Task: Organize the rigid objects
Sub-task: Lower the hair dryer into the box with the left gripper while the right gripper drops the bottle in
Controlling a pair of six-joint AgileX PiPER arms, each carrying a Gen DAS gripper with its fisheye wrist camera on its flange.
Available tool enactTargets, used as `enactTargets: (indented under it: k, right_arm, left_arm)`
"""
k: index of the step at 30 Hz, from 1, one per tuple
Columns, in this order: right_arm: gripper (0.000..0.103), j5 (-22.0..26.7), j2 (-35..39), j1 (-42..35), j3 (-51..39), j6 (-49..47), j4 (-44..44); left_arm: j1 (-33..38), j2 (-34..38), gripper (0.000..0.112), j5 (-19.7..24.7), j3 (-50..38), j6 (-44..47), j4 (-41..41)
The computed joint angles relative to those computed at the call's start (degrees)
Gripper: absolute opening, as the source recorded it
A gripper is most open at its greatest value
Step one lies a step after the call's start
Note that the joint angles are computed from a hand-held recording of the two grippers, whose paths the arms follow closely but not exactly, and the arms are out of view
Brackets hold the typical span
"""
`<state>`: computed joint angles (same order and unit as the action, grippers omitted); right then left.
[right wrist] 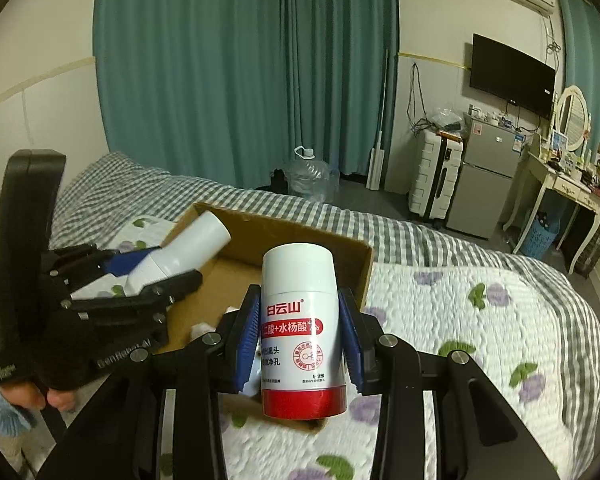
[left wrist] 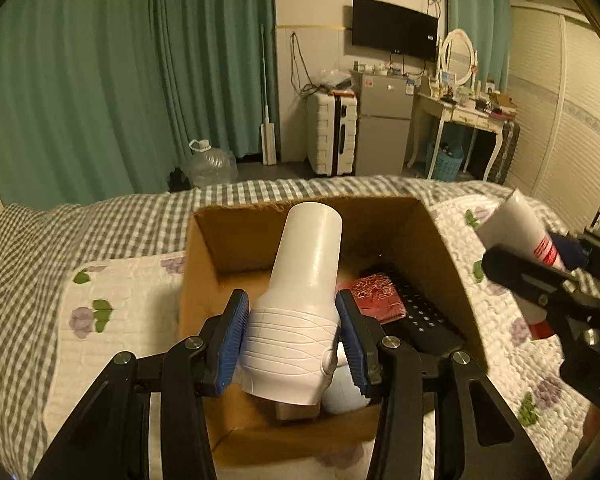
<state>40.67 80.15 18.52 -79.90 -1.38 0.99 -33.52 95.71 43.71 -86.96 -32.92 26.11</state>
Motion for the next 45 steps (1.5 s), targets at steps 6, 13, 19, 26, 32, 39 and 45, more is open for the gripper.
enactTargets:
  k: [6,13,19,26,32,39,45]
  right_arm:
    - [0.036,-2.36,2.22,-3.01,3.23,-5.07,6.07]
    - [0.036,-2.52,1.98,-3.55,4.60,-6.05,7.08]
    - [0.036,-0.77,3.95,-2.72,1.07,-6.39,7.44]
    - [0.036,7.63,17.43,-0.53,-15.15,-6.14,6.45]
    - [0.037,10.75,25.96,0.43,-24.00,-3.42,5.93]
    - [0.049,8.47,26.51,0.28,-22.41,-0.64,4.92]
    - [0.059,8.26,22.12,0.29,-19.97,2.09,2.21]
  left_arm:
    - [-0.56,4.28,0.047,-0.01,0.06,-2.52,3.76]
    - [-0.25,3.41,0.062,-0.63,2.57,-6.17,4.65]
    - [1.17,-1.27,0.065,-0.35,3.80,-7.21,6.26]
    - [3.23,-1.94,0.066,0.51,1.61,-5.16,5.08]
    - [4.63,-1.48,0.066,-0.96,2.22,-6.11,6.22]
    - [6.07,-1.53,0.066,-3.58,4.25,-7.13,6.50]
    - [5.66,-3.34,0.069,-3.19,4.21,-7.28,5.57]
